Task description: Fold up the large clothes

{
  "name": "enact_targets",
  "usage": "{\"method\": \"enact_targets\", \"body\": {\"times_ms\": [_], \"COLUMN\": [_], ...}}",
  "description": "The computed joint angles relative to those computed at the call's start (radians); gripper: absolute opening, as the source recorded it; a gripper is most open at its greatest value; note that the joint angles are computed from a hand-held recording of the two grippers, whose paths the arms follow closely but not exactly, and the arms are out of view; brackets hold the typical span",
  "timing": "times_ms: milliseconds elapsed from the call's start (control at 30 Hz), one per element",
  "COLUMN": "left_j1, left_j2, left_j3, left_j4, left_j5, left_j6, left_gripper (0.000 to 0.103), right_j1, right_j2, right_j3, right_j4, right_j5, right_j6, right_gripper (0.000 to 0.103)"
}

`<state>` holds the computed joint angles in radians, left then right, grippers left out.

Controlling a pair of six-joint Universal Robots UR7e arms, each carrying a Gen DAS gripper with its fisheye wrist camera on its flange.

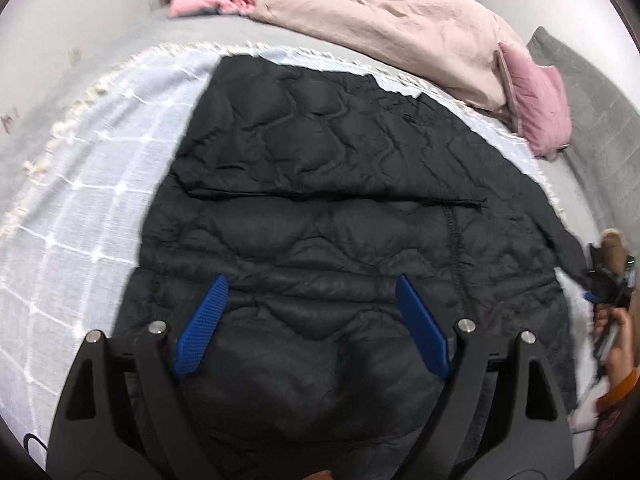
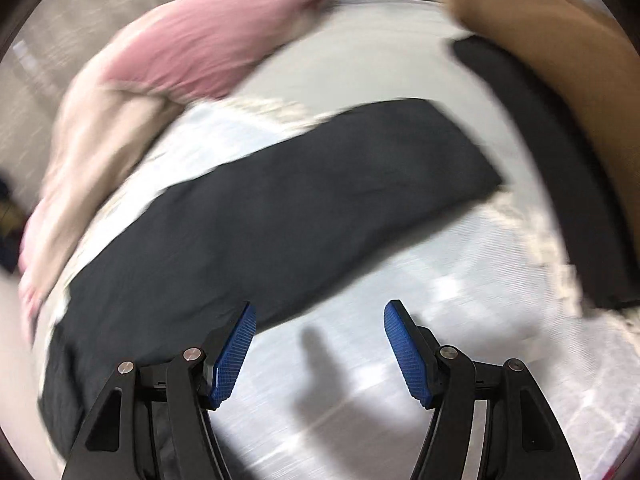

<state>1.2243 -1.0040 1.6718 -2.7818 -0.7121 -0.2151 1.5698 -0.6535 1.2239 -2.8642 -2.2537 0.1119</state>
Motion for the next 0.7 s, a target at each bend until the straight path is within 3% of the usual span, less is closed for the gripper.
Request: {"method": "enact_targets", "body": {"times_ms": [67,133,233,300,333,400,467,700], "left_j1": [-0.015,-0.019,-0.003,0.012,0.016,0.018,0.020,0.034], "left_j2": [0.015,0.019,0.010,0.006,0.008,0.014,0.017,0.001], "left_j3": [0.010,0.017,0.013,0.009,0.007,0.000,-0.004,0.001], "left_j4": [-0.021,-0.037,-0.022,-0.023,-0.026,-0.014,-0.013,-0.042], "left_j5": [0.087,0.106,0.048,0.004,0.003,0.021,0.032,0.000], "left_j6": [0.021,0.025,-0.003,-0.023,-0.028,-0.033,-0.029,-0.050], "left_gripper": [0.086,0.086,0.092,0.101,0.102,0.102,0.102,0.102], "right_j1": [-0.020,-0.042,-0.063,-0.063,-0.058,-0.047,-0.037,0.048], "right_j2": [0.001,-0.001,0.009,0.028,0.044,0.073,0.095,0.136], "right_j3": [-0.017,-0.034,-0.053,-0.088,-0.111,-0.150,-0.197,-0.233], "right_j4": [0.018,0.045,-0.011,-0.008,-0.013,-0.005,0.051,-0.113], "right_j5": [0.005,0.045,0.096,0.083,0.063,0.019,-0.014,-0.101], "right_j6": [0.035,0.069,0.077,0.068,0.050,0.019,-0.022,-0.241], "right_gripper": [0.067,0.067,0.067,0.065,0.062,0.029,0.013,0.006]}}
